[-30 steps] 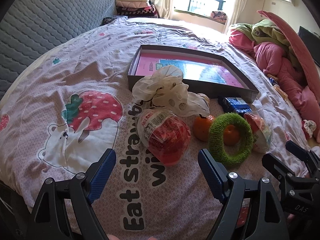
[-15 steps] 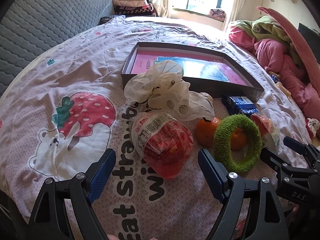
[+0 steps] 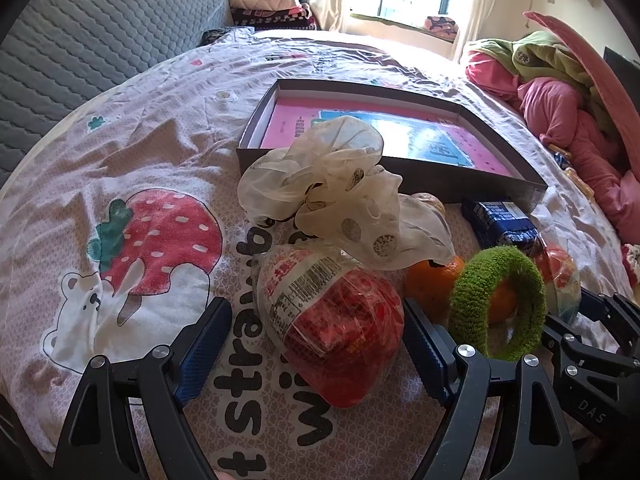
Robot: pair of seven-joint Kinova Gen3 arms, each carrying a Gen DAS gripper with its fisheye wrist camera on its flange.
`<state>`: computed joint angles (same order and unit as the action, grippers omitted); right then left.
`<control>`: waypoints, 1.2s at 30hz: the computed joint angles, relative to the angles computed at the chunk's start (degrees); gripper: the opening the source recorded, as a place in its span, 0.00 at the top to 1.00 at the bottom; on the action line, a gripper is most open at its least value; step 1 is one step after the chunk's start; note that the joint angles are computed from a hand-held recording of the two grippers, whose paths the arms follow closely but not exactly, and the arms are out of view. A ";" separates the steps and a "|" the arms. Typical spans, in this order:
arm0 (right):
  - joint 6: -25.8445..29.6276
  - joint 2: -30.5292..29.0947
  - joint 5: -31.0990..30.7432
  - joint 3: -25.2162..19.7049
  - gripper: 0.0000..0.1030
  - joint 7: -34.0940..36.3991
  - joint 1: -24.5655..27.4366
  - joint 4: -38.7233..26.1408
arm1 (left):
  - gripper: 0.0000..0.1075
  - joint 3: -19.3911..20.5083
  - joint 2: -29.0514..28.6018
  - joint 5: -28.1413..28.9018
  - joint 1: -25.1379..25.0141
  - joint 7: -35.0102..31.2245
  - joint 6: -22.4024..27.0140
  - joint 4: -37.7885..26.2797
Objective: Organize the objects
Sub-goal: 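Close left tool on red mesh bag while right tool grasps egg package, then lift and carry red bag with left tool while right carries egg package over tray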
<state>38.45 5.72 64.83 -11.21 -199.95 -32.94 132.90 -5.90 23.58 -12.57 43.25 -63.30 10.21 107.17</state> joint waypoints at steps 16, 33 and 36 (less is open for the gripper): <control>2.19 0.66 1.65 -0.42 0.50 -0.73 -1.29 -0.19 | 0.41 1.94 0.40 -0.61 -0.84 -1.86 0.22 -0.50; 6.63 -2.98 2.26 -2.87 0.50 -3.43 -2.42 0.46 | 0.42 0.32 -7.06 -1.78 2.24 -1.59 -1.43 3.43; 7.61 -3.97 2.30 -3.49 0.50 -3.65 -2.60 0.49 | 0.42 -0.87 -8.31 -3.21 3.63 -0.11 -1.57 3.85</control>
